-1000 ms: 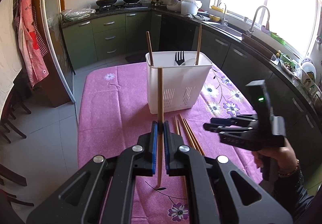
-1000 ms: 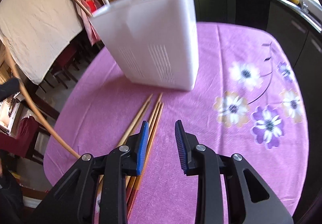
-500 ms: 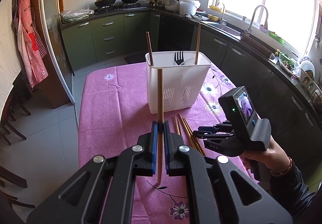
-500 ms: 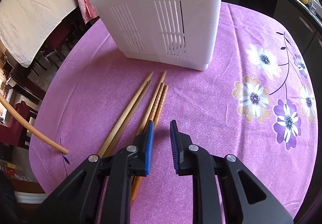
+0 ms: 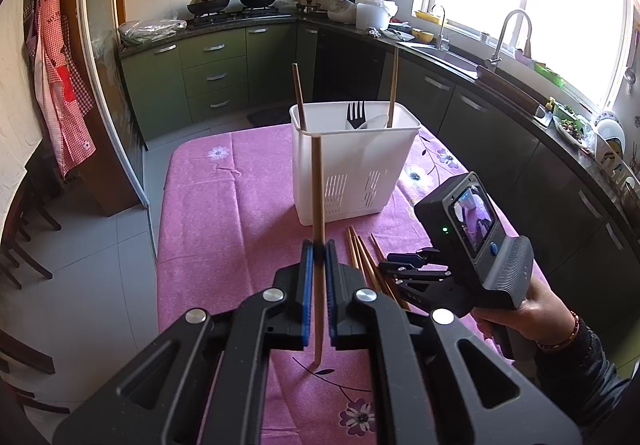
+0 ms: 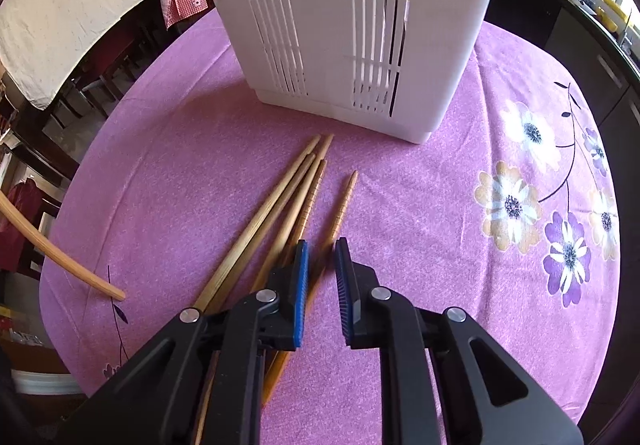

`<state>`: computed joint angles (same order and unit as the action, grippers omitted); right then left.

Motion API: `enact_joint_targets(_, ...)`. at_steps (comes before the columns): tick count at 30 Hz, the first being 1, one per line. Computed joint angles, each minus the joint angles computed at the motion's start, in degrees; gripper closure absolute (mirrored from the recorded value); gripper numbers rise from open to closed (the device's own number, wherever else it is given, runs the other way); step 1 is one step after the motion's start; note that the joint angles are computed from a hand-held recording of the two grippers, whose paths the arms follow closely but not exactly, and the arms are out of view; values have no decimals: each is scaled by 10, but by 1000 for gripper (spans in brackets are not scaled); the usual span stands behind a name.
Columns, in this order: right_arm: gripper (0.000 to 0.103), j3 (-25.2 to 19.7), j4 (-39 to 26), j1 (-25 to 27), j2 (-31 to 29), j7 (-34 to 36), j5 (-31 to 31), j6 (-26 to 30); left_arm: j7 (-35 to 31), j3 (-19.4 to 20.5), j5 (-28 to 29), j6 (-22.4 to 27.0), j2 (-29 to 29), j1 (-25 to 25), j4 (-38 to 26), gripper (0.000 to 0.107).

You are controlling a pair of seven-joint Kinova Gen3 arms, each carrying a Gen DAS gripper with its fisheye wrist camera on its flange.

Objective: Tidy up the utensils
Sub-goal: 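Carry the chopstick over the holder with the left gripper while the right gripper lifts another chopstick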

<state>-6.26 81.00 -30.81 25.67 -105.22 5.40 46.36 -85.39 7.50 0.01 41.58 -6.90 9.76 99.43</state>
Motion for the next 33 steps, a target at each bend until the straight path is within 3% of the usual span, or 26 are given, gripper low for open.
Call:
enact_joint_targets(8,96,-5,28,18,-24,1,-14,-43,2,0,0,3,-2,-1,-1,101)
enact_joint_targets(14,96,-11,108,38,-125,2,-25,-134,-10,-4,7,3,-4,-1,0,101)
enact_joint_targets(19,96,-13,178,46,-221,-22,4,-194,-13,-4,10,3,-4,-2,1,101)
enact_joint_targets(25,96,-45,221,68,-273,-53,39,-207,-21,-4,12,-6,-9,-2,9,101)
enact_joint_targets(33,96,-45,228,79,-282,-26,9,-212,-24,-4,15,-9,-15,-1,13,101)
